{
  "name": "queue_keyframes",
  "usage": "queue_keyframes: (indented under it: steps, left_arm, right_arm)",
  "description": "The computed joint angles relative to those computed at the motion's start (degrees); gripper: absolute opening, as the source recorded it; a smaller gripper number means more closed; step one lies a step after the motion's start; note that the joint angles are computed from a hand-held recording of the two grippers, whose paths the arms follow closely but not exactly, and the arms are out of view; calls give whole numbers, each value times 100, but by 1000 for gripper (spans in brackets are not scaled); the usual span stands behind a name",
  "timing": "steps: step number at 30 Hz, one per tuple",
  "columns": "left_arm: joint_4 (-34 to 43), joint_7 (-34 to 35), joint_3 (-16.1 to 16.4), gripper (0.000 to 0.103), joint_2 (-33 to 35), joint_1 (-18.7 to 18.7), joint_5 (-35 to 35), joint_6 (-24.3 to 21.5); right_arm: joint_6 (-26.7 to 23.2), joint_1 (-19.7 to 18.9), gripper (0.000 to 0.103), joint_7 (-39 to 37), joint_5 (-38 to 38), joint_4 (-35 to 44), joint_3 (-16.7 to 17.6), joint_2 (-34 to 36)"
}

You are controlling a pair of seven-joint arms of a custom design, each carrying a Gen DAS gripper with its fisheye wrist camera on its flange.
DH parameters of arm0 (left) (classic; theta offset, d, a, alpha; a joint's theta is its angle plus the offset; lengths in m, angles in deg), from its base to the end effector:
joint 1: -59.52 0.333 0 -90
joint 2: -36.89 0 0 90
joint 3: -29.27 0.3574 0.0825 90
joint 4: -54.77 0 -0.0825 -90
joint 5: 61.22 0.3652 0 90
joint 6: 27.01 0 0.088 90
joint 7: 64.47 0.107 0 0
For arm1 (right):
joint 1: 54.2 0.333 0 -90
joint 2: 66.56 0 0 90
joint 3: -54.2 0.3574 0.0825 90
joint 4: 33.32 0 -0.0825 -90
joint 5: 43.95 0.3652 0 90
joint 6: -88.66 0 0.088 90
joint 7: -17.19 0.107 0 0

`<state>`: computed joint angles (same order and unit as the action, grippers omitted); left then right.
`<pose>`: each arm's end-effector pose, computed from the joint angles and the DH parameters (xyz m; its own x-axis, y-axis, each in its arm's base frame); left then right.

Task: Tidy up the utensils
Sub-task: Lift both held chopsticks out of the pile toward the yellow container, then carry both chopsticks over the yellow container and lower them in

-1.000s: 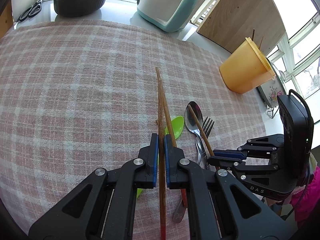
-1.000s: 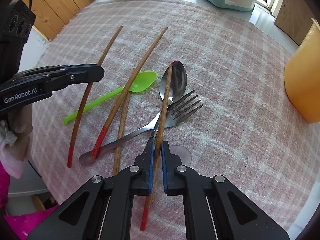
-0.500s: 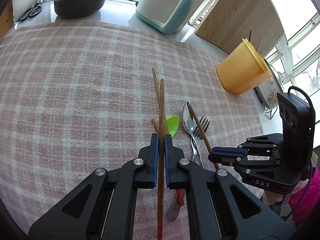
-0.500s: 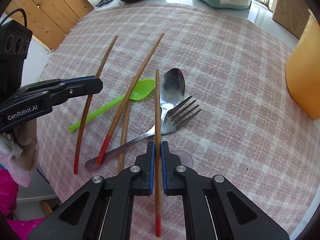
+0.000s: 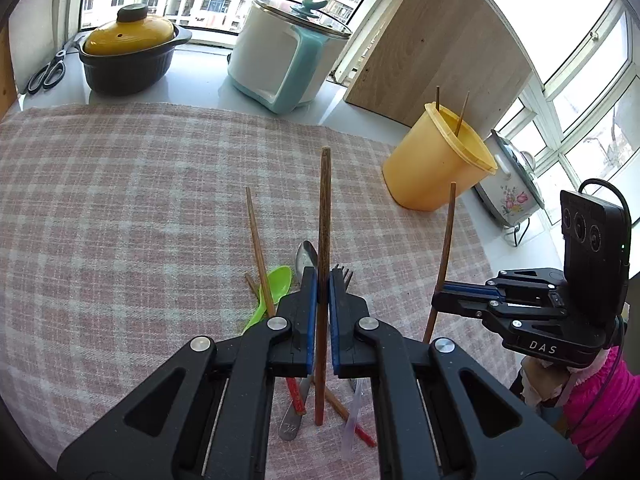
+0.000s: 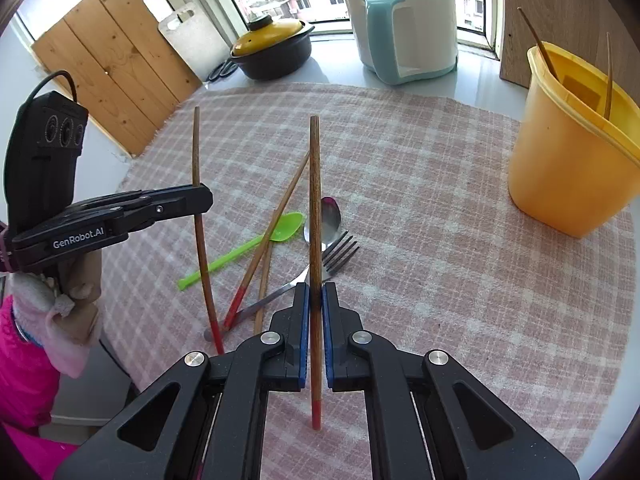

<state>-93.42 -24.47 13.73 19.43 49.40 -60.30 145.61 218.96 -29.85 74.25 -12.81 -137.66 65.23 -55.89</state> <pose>0.3934 -0.1991 0.4968 0.2230 -0.8681 0.4434 -0.7485 -0.4439 -0.4927 0.5088 0.3666 0.5150 0.7745 -0.5419 -0.3265 -0.6325 -0.6543 -0.4146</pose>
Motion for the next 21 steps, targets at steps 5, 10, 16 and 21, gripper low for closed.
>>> queue_keyframes:
  steps: [5, 10, 16, 21]
  left_arm:
    - [320, -217, -284, 3, 104, 274, 376, -55]
    - [655, -499, -445, 3, 286, 418, 761, -35]
    - [1089, -812, -553, 3, 500, 545, 1315, -70]
    - [1442, -1078, -543, 4, 714, 573, 1742, -23]
  right_arm:
    - [238, -73, 5, -159, 183, -31, -28, -133]
    - [321, -180, 5, -322, 368, 14, -82, -181]
    - [447, -320, 5, -468, 554, 63, -159, -237]
    - [531, -436, 5, -546, 632, 192, -222, -235]
